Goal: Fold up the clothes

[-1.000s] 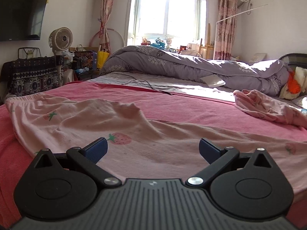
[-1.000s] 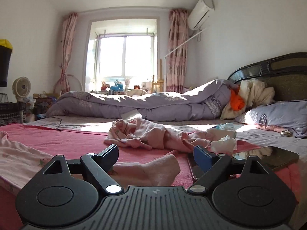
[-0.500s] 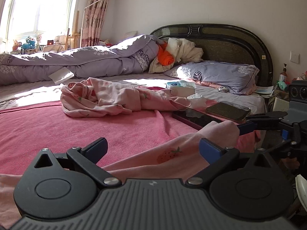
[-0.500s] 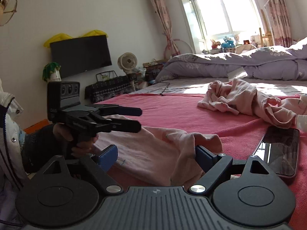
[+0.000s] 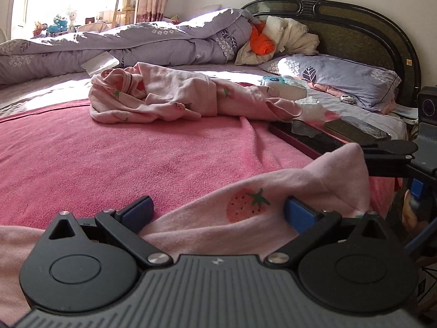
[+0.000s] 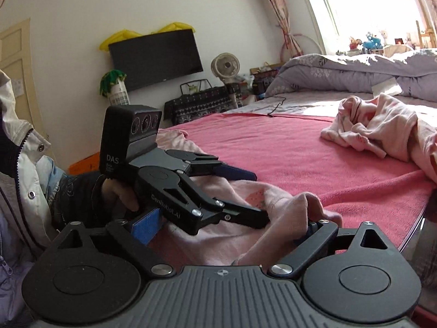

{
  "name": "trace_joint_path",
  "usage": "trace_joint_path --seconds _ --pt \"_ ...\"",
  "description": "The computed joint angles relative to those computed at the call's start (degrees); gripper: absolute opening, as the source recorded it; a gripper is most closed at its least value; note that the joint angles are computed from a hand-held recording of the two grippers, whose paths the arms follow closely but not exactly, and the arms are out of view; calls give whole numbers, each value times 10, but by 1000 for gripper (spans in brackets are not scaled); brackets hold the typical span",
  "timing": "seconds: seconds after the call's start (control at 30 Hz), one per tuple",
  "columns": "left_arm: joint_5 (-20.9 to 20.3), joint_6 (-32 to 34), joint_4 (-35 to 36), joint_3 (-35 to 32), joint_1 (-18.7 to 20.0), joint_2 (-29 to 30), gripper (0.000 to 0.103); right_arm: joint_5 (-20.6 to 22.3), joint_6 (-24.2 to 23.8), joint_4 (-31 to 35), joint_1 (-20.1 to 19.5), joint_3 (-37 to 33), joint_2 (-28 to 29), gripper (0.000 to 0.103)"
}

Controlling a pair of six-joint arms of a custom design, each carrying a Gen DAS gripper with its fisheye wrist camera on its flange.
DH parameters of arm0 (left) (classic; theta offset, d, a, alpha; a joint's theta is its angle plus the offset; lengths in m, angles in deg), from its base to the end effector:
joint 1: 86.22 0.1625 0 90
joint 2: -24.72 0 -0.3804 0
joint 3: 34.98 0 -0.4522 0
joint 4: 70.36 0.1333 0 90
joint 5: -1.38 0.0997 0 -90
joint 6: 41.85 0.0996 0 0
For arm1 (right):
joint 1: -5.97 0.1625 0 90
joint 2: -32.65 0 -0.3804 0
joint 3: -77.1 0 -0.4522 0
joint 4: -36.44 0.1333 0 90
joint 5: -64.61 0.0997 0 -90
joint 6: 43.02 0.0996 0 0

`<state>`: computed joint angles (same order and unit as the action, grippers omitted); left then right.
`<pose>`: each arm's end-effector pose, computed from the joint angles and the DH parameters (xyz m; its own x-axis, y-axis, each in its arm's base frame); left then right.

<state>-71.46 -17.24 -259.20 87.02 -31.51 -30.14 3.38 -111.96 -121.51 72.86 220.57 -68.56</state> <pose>-0.1731 -0.5261 0.0283 -0.5858 0.6760 -0.4470 0.8090 0.4542 -0.3732 0.0142 -0.4284 0.1961 -0.6492 -0.7188 0.2487 -0.7017 0.4398 -0.5605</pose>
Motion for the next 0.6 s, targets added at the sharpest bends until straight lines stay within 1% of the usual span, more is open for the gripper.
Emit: trace_joint_path --seconds 0.07,0.2,0.33,0.37,0.4,0.43,0.5,0.53,0.6 --pt "-1 4 -2 -1 1 2 103 23 -11 15 -24 20 -25 96" --pt "-7 6 1 -3 4 2 103 75 -29 64 -73 62 -101 97" --pt "-6 7 -4 -1 3 3 103 94 -50 114 -106 95 -168 99" --pt "-5 8 -6 -1 2 3 103 94 -53 123 -112 101 -180 99" --pt "-4 9 -7 0 2 3 103 95 -52 116 -116 110 -190 99" --pt "-4 9 -7 0 2 3 103 100 -47 99 -120 119 -197 99" --pt "-4 8 -7 0 1 3 103 116 -32 62 -122 124 -194 99" --pt "-5 8 -7 0 1 3 103 125 -30 59 -122 121 -190 99" --pt "-4 9 -5 2 1 -1 103 125 -30 61 -102 92 -156 99"
